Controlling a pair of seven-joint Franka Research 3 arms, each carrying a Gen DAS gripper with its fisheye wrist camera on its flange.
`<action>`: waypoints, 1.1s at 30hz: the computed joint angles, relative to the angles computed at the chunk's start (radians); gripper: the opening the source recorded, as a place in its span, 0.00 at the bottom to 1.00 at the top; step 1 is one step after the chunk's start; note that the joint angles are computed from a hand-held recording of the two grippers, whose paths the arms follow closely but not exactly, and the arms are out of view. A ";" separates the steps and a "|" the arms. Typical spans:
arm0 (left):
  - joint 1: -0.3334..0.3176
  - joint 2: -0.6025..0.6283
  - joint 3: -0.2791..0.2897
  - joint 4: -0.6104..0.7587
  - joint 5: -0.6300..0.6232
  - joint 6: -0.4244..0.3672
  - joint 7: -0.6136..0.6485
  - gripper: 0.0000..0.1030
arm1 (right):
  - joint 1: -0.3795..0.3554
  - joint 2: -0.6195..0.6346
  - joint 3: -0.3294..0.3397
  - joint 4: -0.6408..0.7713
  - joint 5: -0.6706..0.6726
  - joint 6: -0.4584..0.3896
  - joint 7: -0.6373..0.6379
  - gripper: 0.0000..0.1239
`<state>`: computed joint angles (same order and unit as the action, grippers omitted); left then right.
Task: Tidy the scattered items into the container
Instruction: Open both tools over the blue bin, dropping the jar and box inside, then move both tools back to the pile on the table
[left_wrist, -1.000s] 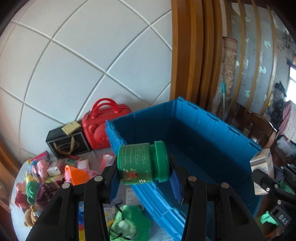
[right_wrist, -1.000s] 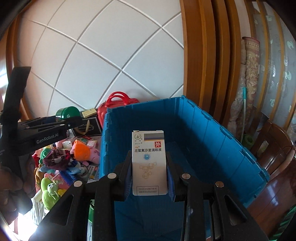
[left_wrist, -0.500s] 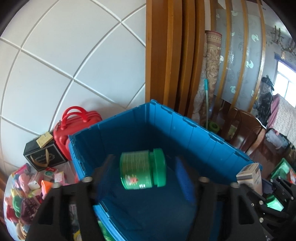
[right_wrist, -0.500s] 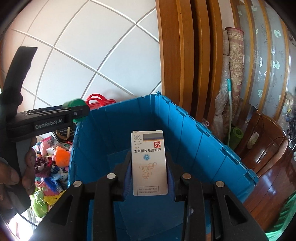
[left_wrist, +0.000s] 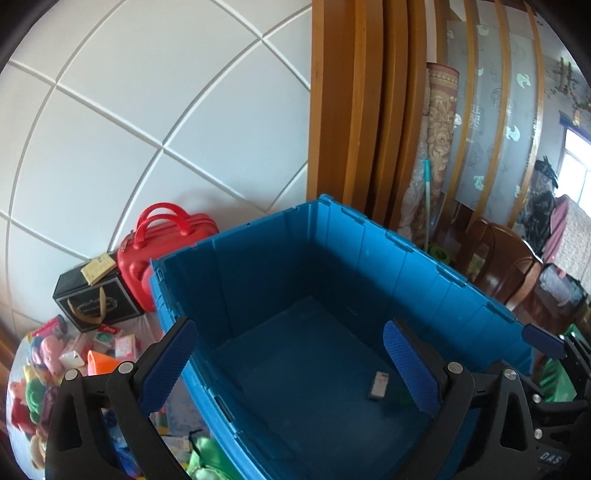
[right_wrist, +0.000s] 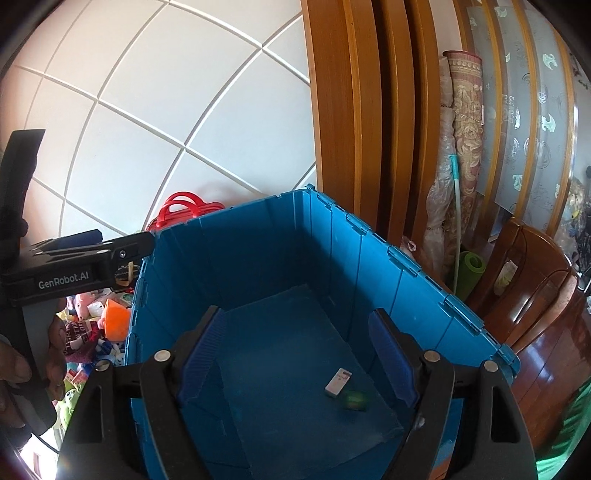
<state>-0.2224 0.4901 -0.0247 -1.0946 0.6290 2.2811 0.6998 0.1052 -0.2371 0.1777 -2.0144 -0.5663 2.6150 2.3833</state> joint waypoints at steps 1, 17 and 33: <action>0.001 -0.024 0.005 -0.040 0.006 0.007 -0.017 0.99 | 0.004 0.007 0.000 0.004 0.005 0.005 -0.006 0.64; 0.151 -0.542 -0.065 -0.778 0.178 0.064 -0.342 0.99 | 0.185 0.198 0.007 0.187 -0.020 0.031 -0.056 0.64; 0.381 -1.188 -0.037 -1.508 0.013 0.085 -0.249 0.99 | 0.512 0.563 -0.043 0.559 0.006 -0.087 -0.082 0.64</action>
<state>0.1586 -0.6981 -0.0618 -2.6024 0.6424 2.3661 0.4513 0.6169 0.3263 0.1351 -1.4550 -0.5603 2.5280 2.3014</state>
